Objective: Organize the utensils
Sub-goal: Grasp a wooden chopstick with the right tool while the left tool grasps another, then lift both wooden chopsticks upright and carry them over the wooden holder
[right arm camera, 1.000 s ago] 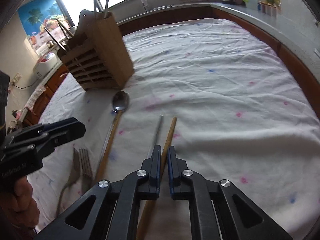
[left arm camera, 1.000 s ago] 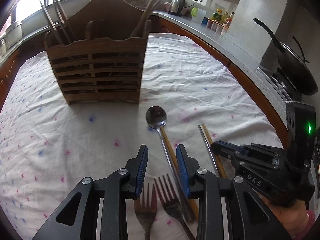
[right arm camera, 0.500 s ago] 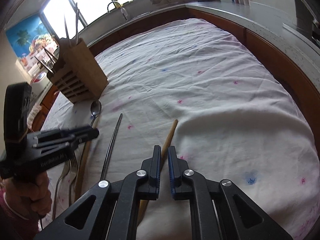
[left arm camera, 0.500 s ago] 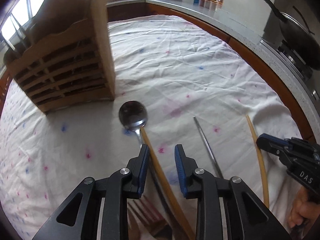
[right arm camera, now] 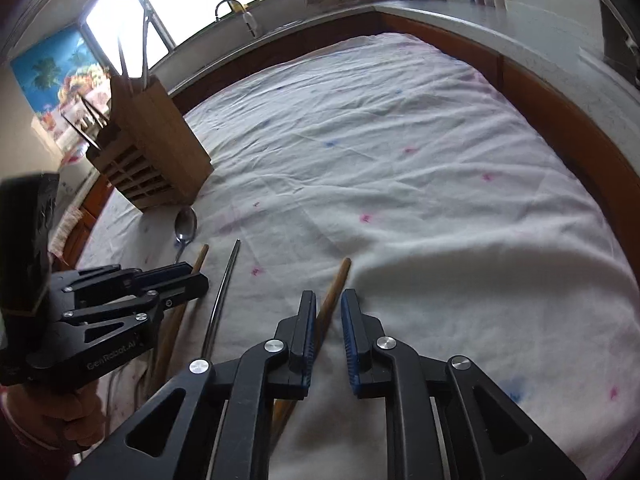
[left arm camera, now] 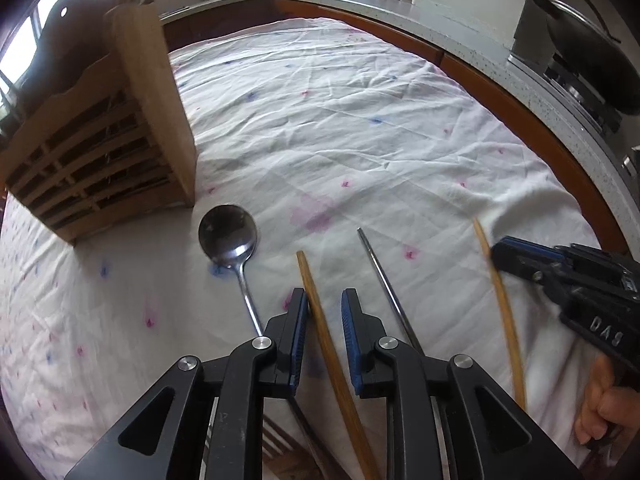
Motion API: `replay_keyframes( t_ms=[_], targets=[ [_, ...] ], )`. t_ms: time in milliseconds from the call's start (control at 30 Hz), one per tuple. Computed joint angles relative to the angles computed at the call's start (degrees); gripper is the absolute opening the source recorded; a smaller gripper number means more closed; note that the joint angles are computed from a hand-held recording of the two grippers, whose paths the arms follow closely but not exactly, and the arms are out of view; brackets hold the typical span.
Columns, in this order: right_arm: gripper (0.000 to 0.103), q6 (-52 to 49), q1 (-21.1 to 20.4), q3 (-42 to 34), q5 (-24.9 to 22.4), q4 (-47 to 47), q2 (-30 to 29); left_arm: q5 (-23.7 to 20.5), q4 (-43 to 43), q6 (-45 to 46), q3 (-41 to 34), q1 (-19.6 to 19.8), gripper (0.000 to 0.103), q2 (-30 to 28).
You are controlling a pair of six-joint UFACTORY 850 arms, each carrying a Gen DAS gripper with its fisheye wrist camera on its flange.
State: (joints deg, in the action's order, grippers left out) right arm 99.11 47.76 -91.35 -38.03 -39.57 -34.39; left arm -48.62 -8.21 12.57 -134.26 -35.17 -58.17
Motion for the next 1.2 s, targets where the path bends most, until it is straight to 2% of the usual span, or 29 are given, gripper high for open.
replay_keyframes(
  t_ms=[100, 167, 267, 333, 433, 600, 867, 1033, 1200],
  targets=[
    [0.016, -3.1, 0.6, -3.2, -3.8, 0.8, -2.0, 1.1, -0.2, -0.1, 0.6, 0.0, 0.014, 0.2],
    [0.016, -4.0, 0.6, -3.8, -4.6, 1.4, -2.4, 2.4, 0.1, 0.4, 2.1, -0.2, 0.007, 0.9],
    [0.016, -7.7, 0.7, -6.0, -7.3, 3.0, -3.7, 2.5, -0.3, 0.2, 2.6, -0.1, 0.006, 1.2],
    [0.012, -10.1, 0.9, -8.0, -9.6, 3.6, -4.8, 2.6, -1.2, 0.3, 3.0, 0.0, 0.005, 1.5],
    [0.008, -7.4, 0.5, -4.5, -3.6, 3.8, -2.4, 3.5, -4.2, 1.4, 5.7, 0.6, 0.004, 3.3],
    [0.006, 3.2, 1.7, -0.6, 1.4, -3.5, 1.6, 8.0, -11.8, 6.2, 14.6, 2.4, 0.004, 10.1],
    [0.006, 5.3, 5.1, -6.3, -2.9, -11.5, 1.4, 15.6, -30.0, 20.1, 31.7, 7.2, 0.004, 24.2],
    [0.005, 4.8, 7.0, -11.1, -6.3, -15.4, 0.5, 18.2, -40.5, 29.9, 41.2, 10.2, 0.004, 32.7],
    [0.005, 4.3, 8.6, -15.6, -9.4, -19.6, -0.6, 18.6, -49.3, 38.4, 48.0, 13.4, 0.004, 39.1]
  ],
)
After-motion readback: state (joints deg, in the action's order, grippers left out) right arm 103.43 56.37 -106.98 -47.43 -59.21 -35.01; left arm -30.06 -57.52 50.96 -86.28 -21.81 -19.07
